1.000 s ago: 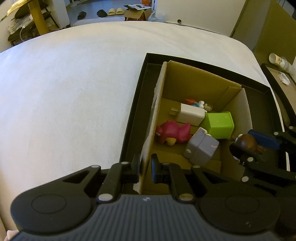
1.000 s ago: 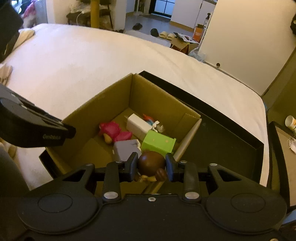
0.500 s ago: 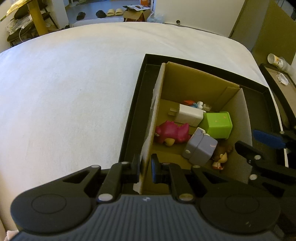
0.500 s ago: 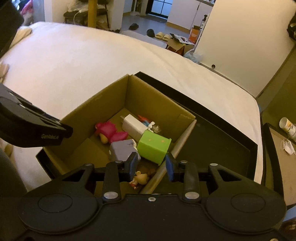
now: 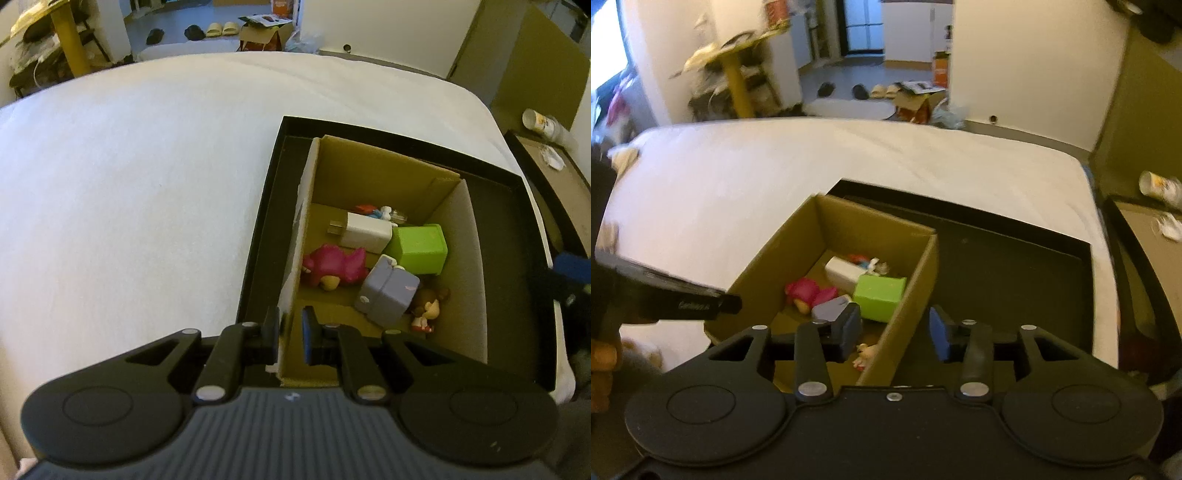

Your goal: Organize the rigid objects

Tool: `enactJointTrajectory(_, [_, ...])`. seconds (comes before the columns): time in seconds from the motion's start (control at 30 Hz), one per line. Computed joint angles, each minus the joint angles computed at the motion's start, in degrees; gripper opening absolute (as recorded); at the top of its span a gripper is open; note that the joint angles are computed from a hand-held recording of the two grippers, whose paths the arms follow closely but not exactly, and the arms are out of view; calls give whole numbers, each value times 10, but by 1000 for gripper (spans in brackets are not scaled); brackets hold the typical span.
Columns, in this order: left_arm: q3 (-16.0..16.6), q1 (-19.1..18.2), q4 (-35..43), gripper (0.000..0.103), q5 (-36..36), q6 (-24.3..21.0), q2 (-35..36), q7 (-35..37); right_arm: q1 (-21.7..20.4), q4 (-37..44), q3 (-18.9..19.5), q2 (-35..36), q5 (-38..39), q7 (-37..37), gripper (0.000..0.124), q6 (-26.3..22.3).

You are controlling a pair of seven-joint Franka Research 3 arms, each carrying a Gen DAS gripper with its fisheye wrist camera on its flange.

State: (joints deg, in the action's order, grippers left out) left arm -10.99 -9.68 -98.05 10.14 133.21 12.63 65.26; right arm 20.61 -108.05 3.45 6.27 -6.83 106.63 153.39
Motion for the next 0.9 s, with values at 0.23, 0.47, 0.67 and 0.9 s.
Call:
enactJointTrajectory(0.23, [-6,4,-13,11,-30,1,-27,18,-17,-36,-1,-35,26,13,51,13])
enactJointTrajectory(0.47, [-9,2,-25,13,-56,10,-60,39,-29,-75,8,-74,33,33,64,30])
enactJointTrajectory(0.67, [-9,-3,-47,14,-64,22,-91,43,-43,-107,17,-111,36,61,77,48])
enactJointTrajectory(0.9, [-6,-7,-75,34,-67,43,-129,39,-63,-131,35,-145,4,105,85,53])
